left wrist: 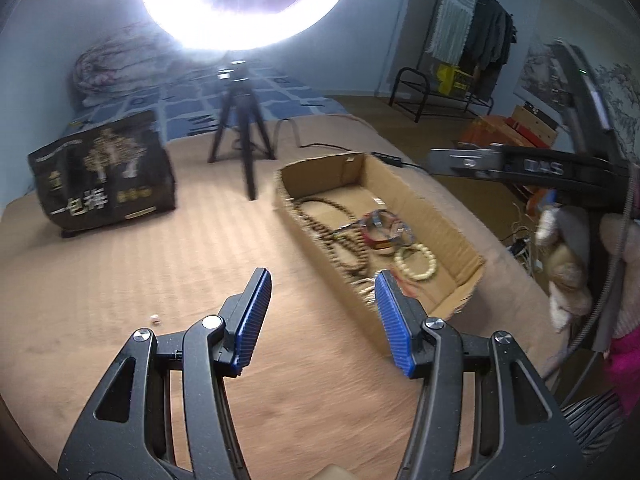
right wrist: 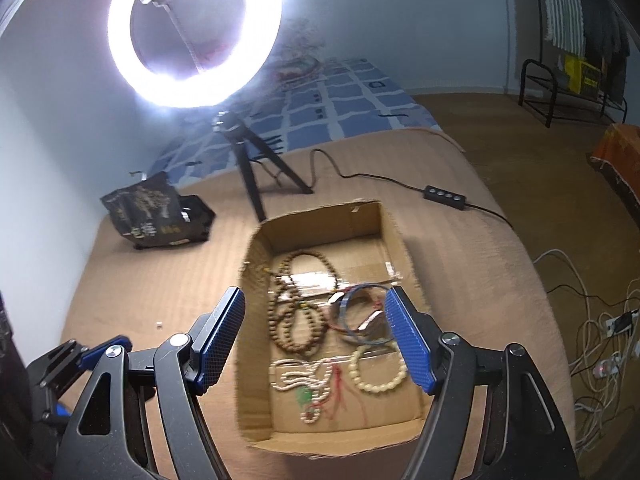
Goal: Organize jewelry
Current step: 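Move both open tools back toward the pearl earring on the blanket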
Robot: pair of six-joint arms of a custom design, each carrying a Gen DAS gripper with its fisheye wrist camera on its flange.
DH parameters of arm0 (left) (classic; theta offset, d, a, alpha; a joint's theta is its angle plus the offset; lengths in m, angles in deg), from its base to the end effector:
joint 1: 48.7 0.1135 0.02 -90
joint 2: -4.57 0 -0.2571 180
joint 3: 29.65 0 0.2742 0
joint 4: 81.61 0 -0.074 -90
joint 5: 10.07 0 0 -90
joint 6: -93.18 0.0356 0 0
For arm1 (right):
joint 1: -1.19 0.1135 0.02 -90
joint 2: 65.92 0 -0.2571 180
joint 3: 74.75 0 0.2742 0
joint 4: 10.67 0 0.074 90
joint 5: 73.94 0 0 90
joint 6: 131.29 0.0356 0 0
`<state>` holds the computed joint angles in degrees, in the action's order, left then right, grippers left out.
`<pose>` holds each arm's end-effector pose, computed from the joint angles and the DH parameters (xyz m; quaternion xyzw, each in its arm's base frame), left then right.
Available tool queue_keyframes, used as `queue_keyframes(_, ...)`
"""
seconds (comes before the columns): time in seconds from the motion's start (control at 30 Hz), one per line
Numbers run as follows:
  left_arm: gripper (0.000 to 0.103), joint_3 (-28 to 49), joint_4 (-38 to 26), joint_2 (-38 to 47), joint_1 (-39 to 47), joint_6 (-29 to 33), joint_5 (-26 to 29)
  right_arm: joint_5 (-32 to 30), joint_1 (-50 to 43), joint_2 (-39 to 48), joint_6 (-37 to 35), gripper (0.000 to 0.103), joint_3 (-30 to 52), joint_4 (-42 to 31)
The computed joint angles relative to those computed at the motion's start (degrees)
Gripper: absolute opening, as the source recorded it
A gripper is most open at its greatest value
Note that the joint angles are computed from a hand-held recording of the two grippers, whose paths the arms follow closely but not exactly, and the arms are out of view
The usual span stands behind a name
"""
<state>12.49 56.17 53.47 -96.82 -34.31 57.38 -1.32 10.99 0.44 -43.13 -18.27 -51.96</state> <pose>0.1393 -0.1349 0.1943 0.0169 0.9209 -0.0991 0.3765 0.2492 0.0538 0.2179 -0.1445 0.9224 0.1650 0.3179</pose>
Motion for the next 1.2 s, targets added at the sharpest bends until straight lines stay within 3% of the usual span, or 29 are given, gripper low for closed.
queue_keyframes(0.3, 0.055, -6.28, -10.21, -17.43, 14.56, 6.38, 5.89, 4.15, 12.78, -4.68, 4.39, 0.072, -3.47, 0.24)
queue_keyframes(0.57, 0.055, -11.50, -14.29, -27.42, 34.01, 16.91, 17.49, 9.13, 24.96, -1.40, 8.33, 0.072, -5.95, 4.47)
queue_keyframes(0.6, 0.051, -12.25, -14.64, -28.28, 36.50, 18.61, 19.14, 9.64, 26.21, -0.44, 8.78, 0.072, -6.08, 5.11)
queue_keyframes(0.63, 0.044, -13.04, -14.75, -28.59, 38.92, 20.36, 20.70, 10.33, 27.68, 0.88, 9.18, 0.072, -6.23, 5.94)
queue_keyframes(0.8, 0.041, -16.27, -14.23, -28.74, 46.64, 26.36, 25.96, 12.84, 33.15, 6.78, 9.76, 0.072, -6.56, 9.49)
queue_keyframes(0.93, 0.033, -18.35, -12.55, -27.42, 48.75, 29.13, 27.81, 13.53, 36.78, 12.08, 10.64, 0.070, -6.28, 12.53)
queue_keyframes(1.2, 0.032, -20.33, -1.05, -16.19, 50.41, 31.81, 30.95, 13.27, 41.19, 22.13, 10.05, 0.055, -4.67, 17.17)
